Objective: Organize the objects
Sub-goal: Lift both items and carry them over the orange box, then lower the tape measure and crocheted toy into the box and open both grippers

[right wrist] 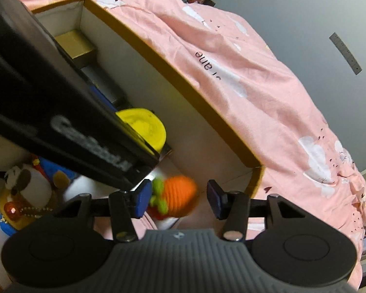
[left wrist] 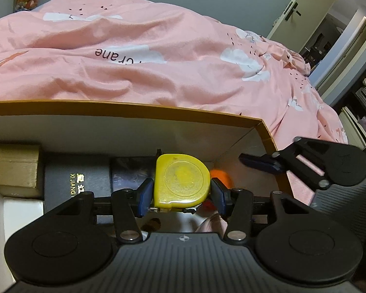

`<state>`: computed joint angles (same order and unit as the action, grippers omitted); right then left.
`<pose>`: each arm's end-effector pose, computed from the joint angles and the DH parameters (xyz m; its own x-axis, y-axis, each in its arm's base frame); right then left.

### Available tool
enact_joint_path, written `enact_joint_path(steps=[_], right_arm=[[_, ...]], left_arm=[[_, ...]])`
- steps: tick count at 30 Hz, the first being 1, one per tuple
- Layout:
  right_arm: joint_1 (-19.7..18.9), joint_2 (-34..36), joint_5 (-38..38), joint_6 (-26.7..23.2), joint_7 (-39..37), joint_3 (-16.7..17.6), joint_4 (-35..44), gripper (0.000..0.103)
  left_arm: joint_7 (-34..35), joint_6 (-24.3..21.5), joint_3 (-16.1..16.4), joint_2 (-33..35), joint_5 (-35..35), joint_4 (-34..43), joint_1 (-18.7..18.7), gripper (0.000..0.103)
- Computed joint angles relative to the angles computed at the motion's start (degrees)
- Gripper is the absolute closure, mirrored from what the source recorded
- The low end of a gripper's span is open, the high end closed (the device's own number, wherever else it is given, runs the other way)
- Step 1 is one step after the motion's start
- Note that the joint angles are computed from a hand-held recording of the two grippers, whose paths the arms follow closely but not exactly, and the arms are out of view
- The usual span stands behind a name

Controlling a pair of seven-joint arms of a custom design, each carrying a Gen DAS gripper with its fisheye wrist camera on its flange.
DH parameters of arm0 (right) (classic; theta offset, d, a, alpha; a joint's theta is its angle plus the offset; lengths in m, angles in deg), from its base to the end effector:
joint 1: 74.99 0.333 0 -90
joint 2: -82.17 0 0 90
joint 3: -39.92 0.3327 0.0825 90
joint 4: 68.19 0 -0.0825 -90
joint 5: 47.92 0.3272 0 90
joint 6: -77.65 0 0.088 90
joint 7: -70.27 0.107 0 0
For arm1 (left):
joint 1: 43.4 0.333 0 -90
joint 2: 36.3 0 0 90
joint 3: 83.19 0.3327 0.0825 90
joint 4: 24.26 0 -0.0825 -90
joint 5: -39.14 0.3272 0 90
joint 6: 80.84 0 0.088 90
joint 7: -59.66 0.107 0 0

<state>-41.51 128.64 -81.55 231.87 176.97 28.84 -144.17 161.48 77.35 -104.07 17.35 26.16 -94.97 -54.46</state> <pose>0.6630 0.3437 0.3514 0.4396 -0.7707 0.4613 -0.6013 -0.6341 -0.4862 0.7044 -0.3013 0.3288 -0.4189 -0.8366 0.3531 -0.8086 0.1667 -0.5643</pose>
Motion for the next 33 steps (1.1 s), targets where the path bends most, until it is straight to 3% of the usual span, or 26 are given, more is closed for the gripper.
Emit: enact_joint_path(steps=[10,24,33], right_arm=[[2.4,-3.6,-5.4,2.6,4.9,-2.7,-5.1,0.042],[2.8,-5.0,-9.0,1.4,7.2,-1.3,-7.3,0.039],[3.8,-6.7,-11.1,0.9,10.2,-1.3,-9.0,0.038]], left_arm=[[-3.3,-3.4,2.2,3.0,1.7,5.6,-2.6,0.045],[-8.3,-10.6,4.9,7.8,4.7,15.6,-5.5,0.046],[-7.3,-4.2,4.2,3.6,4.6,8.1,-4.6,0.038]])
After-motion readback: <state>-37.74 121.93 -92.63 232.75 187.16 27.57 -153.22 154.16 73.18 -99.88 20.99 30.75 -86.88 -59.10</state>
